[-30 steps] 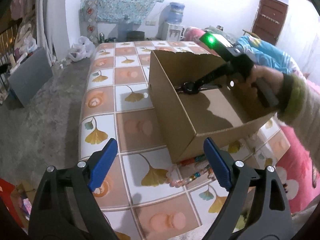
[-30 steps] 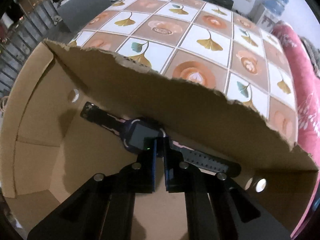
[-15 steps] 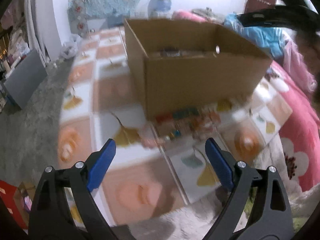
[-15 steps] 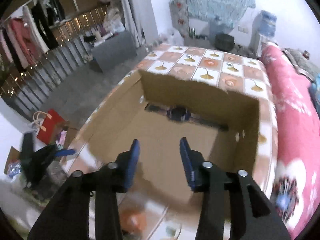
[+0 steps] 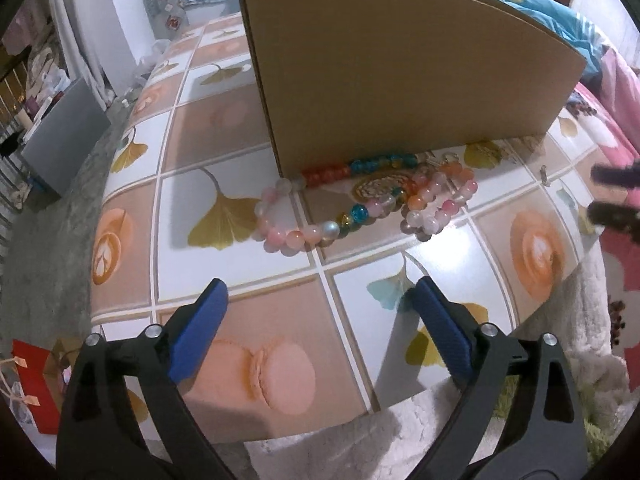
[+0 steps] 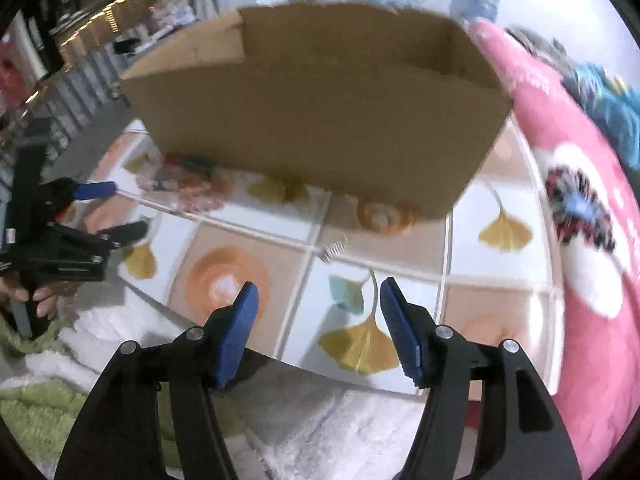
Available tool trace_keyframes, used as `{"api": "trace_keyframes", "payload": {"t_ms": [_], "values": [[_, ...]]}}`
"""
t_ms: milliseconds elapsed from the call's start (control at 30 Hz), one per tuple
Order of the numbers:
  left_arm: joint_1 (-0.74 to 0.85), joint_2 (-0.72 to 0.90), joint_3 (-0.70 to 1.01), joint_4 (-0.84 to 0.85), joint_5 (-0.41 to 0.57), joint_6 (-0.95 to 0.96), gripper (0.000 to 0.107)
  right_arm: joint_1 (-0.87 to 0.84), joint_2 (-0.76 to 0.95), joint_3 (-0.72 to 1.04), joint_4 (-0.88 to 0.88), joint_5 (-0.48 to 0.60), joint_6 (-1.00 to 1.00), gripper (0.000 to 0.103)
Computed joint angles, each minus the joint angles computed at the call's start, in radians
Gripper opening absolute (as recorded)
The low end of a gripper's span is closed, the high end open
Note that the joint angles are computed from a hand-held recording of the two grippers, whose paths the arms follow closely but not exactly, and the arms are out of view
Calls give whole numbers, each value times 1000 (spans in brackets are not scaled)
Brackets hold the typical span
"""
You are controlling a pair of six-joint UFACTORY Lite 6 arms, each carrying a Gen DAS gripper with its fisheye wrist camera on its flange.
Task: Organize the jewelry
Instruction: 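Withdraw both tools from the box back toward the bead bracelets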
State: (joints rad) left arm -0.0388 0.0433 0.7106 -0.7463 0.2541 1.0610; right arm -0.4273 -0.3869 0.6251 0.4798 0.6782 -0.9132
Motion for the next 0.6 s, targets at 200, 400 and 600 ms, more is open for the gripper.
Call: {"api": "trace_keyframes", "payload": {"t_ms": [200, 400, 600], "values": [[-6, 25, 21, 39, -8, -63, 95, 139, 75, -54, -184, -221, 244, 78], [6, 61, 58, 57, 15, -67, 96, 171, 72, -83, -251, -289, 324, 96], [8, 62, 49, -14, 5, 15, 96, 43, 129, -56, 10, -242, 49, 97]]}}
